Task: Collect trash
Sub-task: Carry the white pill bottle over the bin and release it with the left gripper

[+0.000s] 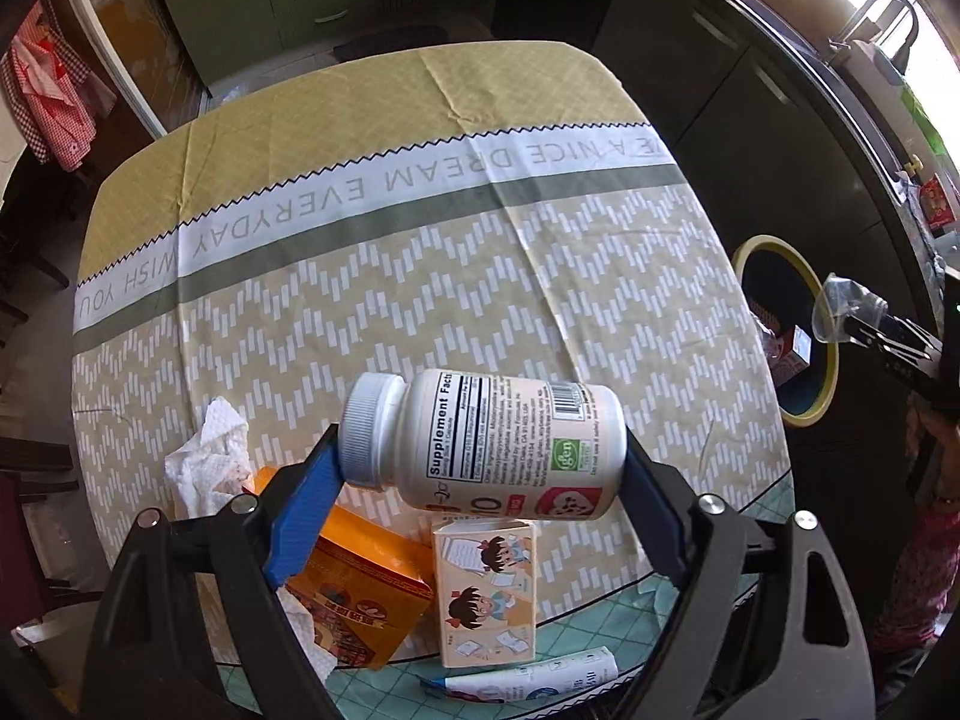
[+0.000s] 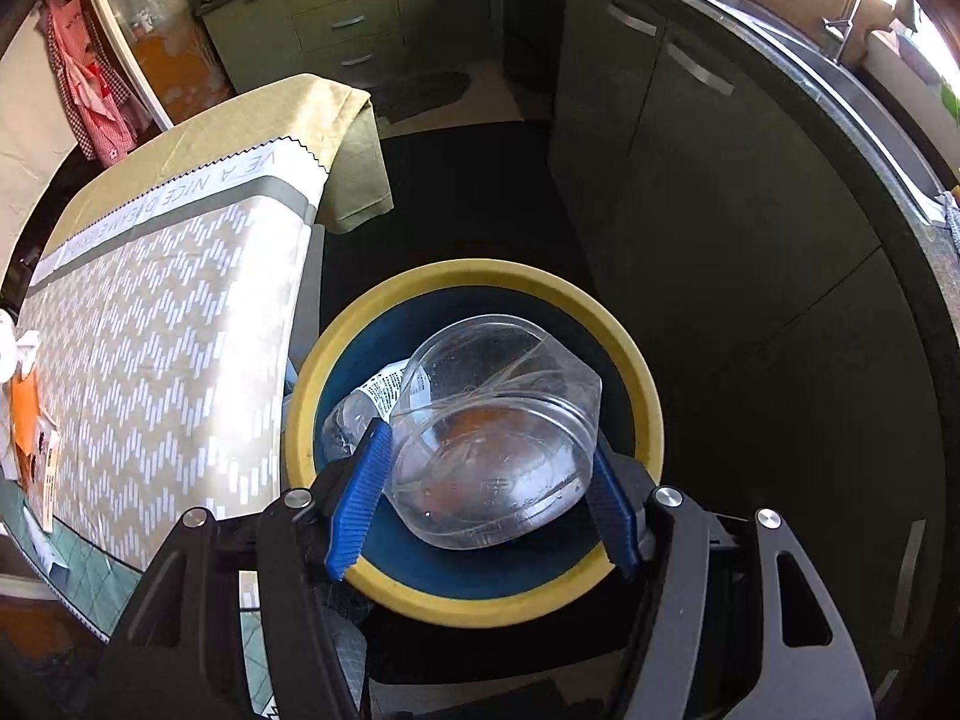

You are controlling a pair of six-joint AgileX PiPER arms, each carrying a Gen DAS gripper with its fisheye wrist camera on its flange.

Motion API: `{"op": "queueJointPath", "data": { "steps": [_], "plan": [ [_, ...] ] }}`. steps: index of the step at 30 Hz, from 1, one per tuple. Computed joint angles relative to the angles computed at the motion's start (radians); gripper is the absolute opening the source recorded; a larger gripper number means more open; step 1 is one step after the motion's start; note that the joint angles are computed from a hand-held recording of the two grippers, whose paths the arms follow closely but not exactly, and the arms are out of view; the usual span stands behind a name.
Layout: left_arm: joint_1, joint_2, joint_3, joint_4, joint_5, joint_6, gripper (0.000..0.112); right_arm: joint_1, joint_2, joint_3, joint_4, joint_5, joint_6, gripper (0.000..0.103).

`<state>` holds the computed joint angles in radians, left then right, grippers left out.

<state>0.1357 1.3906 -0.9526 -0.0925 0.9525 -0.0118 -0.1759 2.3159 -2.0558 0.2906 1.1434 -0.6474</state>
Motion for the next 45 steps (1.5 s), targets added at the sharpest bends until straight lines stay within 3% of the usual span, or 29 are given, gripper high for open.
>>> {"op": "queueJointPath", "data": {
  "steps": [1, 2, 3, 7, 14, 21, 26, 29, 33, 35, 38, 40, 45],
  "plan": [
    [-0.025, -0.009, 0.0, 0.006, 0.005, -0.01, 0.081, 0.005, 0.03, -0.043, 0.0, 0.021, 0.019, 0.065],
    [-0.049, -0.02, 0.007, 0.009, 0.007, -0.018, 0.081, 0.009, 0.054, -0.078, -0.014, 0.029, 0.038, 0.076],
    [-0.076, -0.025, 0.002, 0.007, 0.014, -0.027, 0.081, 0.011, 0.067, -0.096, -0.022, 0.03, 0.044, 0.081],
    [-0.188, -0.036, -0.024, 0.009, 0.039, -0.056, 0.081, -0.047, 0.026, -0.057, 0.079, 0.033, 0.015, 0.081],
    [-0.397, 0.068, -0.151, -0.009, 0.024, -0.11, 0.081, -0.278, -0.278, 0.354, 0.349, -0.043, -0.253, 0.081],
    [-0.592, 0.352, -0.421, -0.055, -0.009, -0.124, 0.081, -0.569, -0.501, 0.687, 0.464, -0.106, -0.491, 0.083],
    [-0.678, 0.623, -0.71, -0.083, -0.01, -0.116, 0.081, -0.75, -0.505, 0.733, 0.458, -0.079, -0.57, 0.084],
    [-0.715, 0.786, -0.91, -0.04, 0.023, -0.133, 0.082, -0.825, -0.466, 0.726, 0.45, -0.06, -0.598, 0.084],
    [-0.728, 0.994, -1.199, -0.002, 0.152, -0.162, 0.082, -0.861, -0.43, 0.703, 0.444, -0.041, -0.607, 0.084],
    [-0.732, 1.042, -1.272, 0.023, 0.178, -0.17, 0.082, -0.866, -0.431, 0.704, 0.449, -0.035, -0.617, 0.084],
    [-0.717, 0.994, -1.207, 0.008, 0.138, -0.149, 0.082, -0.854, -0.449, 0.724, 0.453, -0.037, -0.637, 0.084],
    [-0.699, 0.896, -1.081, -0.017, 0.091, -0.112, 0.082, -0.844, -0.471, 0.74, 0.457, -0.03, -0.655, 0.084],
    [-0.642, 0.522, -0.684, -0.093, -0.019, -0.002, 0.083, -0.754, -0.585, 0.839, 0.481, -0.004, -0.738, 0.084]
  ]
}}
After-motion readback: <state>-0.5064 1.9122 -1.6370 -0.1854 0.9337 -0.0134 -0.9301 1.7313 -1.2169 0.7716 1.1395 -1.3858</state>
